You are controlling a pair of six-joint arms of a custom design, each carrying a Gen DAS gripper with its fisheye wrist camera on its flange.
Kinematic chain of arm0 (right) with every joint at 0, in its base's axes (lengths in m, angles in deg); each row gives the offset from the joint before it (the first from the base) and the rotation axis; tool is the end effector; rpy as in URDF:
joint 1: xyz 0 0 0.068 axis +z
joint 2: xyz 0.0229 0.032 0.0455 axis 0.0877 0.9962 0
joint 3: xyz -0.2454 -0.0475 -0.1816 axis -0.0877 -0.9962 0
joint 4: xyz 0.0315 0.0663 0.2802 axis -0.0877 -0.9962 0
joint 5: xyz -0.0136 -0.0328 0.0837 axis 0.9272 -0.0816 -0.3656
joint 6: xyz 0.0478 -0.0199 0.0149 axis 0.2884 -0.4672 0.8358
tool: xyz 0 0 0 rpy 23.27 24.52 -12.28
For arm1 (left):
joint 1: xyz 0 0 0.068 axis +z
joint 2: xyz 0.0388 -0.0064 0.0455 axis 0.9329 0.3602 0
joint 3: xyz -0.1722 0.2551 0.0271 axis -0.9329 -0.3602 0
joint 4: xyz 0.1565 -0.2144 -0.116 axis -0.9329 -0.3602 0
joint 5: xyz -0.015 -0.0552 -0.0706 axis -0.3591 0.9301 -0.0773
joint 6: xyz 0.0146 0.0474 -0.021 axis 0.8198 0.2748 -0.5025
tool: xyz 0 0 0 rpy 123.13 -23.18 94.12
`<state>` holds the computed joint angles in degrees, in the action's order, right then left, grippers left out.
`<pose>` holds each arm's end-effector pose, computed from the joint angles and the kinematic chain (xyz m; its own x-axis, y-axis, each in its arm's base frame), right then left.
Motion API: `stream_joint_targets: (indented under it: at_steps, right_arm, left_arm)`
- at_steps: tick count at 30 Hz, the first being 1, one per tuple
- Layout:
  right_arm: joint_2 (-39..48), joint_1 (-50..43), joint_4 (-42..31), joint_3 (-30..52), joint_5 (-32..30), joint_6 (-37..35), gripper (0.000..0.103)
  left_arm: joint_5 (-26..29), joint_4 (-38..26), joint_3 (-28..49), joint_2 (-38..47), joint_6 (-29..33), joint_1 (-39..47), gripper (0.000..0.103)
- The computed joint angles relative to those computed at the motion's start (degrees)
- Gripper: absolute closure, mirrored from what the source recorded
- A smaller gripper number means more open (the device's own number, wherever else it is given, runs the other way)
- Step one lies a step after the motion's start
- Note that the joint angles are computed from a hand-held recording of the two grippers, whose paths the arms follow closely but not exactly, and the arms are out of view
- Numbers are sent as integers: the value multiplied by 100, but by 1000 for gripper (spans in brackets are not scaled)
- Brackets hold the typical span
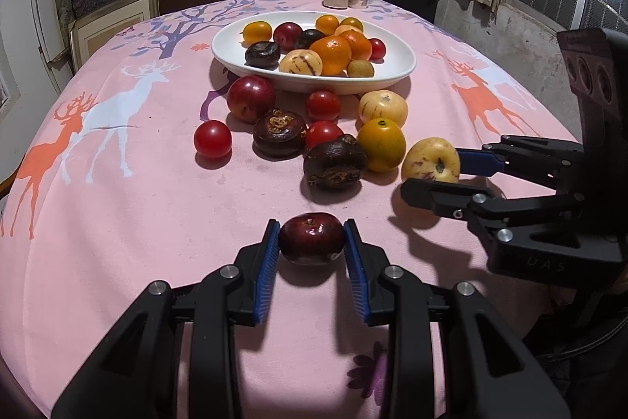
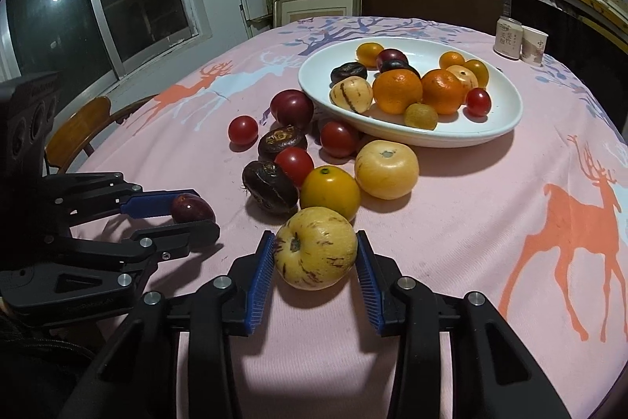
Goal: Organize fruits
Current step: 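Grasp a red plum with the left gripper while the right gripper grasps a pale yellow fruit, then carry the plum and yellow fruit over the white plate and open both grippers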
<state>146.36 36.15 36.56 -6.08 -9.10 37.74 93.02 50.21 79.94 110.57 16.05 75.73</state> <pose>0.2619 0.1460 0.0582 -0.7071 0.1383 -0.6935 0.0385 0.9868 0.1575 0.3542 0.0229 0.0597 -0.5126 0.5668 -0.6450 0.7581 0.6515 -0.0300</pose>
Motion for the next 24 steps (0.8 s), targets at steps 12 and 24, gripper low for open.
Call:
stream_joint_targets:
  at_steps: [12,24]
  right_arm:
    - [-649,-97,264,-647,231,268,62]
    - [-1281,-199,338,-1007,315,238,62]
  left_arm:
    - [48,82,-197,-236,-19,-48,71]
    - [189,29,-351,-572,-41,-100,71]
